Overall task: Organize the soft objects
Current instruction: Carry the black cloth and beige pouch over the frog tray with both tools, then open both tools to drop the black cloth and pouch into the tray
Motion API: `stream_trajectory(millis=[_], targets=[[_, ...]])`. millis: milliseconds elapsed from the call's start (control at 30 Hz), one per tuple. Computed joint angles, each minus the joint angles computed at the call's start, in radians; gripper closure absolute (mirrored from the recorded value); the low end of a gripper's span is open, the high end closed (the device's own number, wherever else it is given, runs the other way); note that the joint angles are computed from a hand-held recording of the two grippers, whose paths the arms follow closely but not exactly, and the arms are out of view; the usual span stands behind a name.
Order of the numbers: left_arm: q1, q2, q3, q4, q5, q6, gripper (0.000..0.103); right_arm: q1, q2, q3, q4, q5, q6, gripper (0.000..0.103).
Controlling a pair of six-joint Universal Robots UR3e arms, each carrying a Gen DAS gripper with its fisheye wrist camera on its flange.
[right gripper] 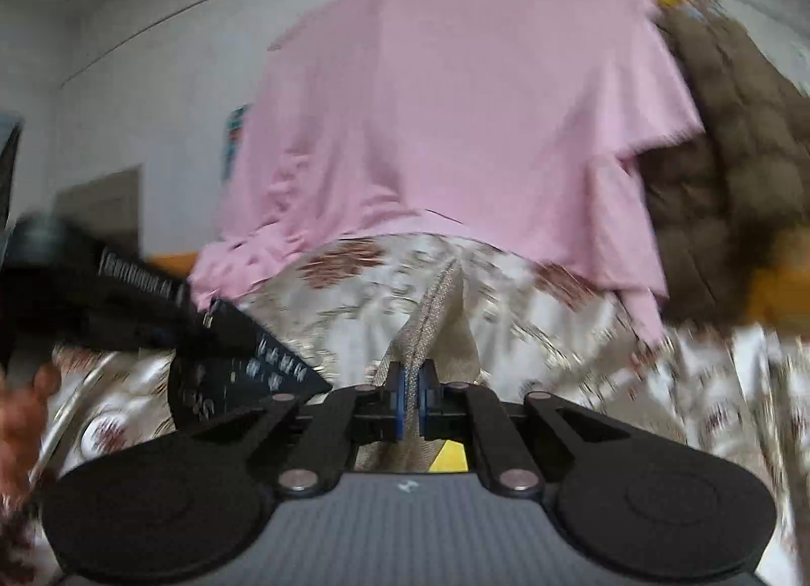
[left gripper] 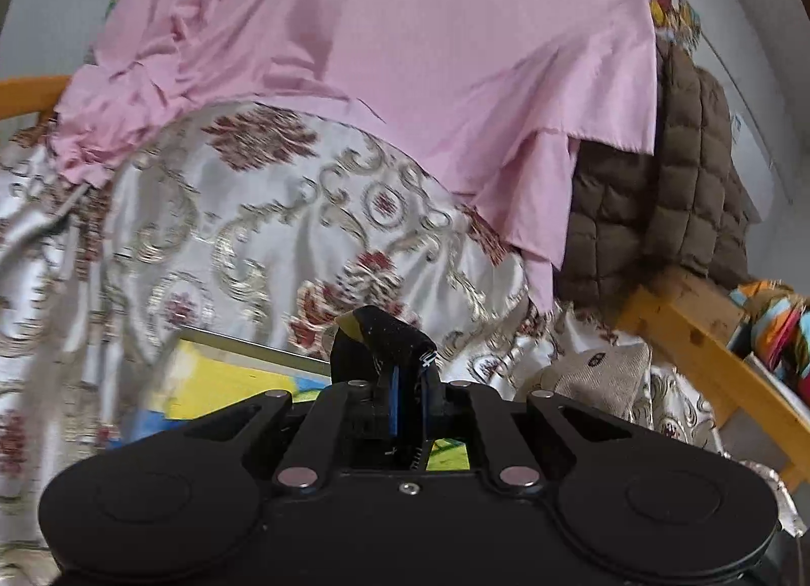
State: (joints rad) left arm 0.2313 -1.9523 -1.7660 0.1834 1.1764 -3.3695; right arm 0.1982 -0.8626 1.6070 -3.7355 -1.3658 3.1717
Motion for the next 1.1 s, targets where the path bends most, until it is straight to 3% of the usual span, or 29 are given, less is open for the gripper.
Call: stream_trajectory(millis=[133, 300, 467, 567, 700, 867, 1033, 1100], targets=[[-0.083, -0.094, 0.13, -0.068, 0.073, 0.014, 0.095, -0.091, -0.009, -0.013, 0.081, 0.068, 0.111, 0.098], [-0.146, -0.178, 0.267, -0.216, 0.149, 0.025, 0.095, -0.179, -0.029, -0.011, 0.233, 0.16, 0.17, 0.097], [-0.176, -0.202, 0.299, -0.292, 0.18, 0.035, 0.095, -0.224, -0.043, -0.015, 0.349, 0.217, 0.204, 0.095], [-0.189, -0.193, 0.305, -0.355, 0.204, 0.04, 0.095, -0.267, -0.051, -0.03, 0.427, 0.313, 0.237, 0.09], [-0.197, -0.174, 0.289, -0.387, 0.226, 0.025, 0.093, -0.294, -0.058, -0.033, 0.494, 0.364, 0.249, 0.084], [-0.207, -0.146, 0.256, -0.389, 0.241, 0.001, 0.087, -0.33, -0.059, -0.012, 0.513, 0.446, 0.278, 0.068], [-0.215, -0.108, 0.216, -0.38, 0.256, 0.0, 0.081, -0.333, -0.088, 0.029, 0.498, 0.44, 0.259, 0.049], [-0.212, -0.083, 0.186, -0.367, 0.257, -0.009, 0.074, -0.335, -0.101, 0.047, 0.495, 0.445, 0.248, 0.043]])
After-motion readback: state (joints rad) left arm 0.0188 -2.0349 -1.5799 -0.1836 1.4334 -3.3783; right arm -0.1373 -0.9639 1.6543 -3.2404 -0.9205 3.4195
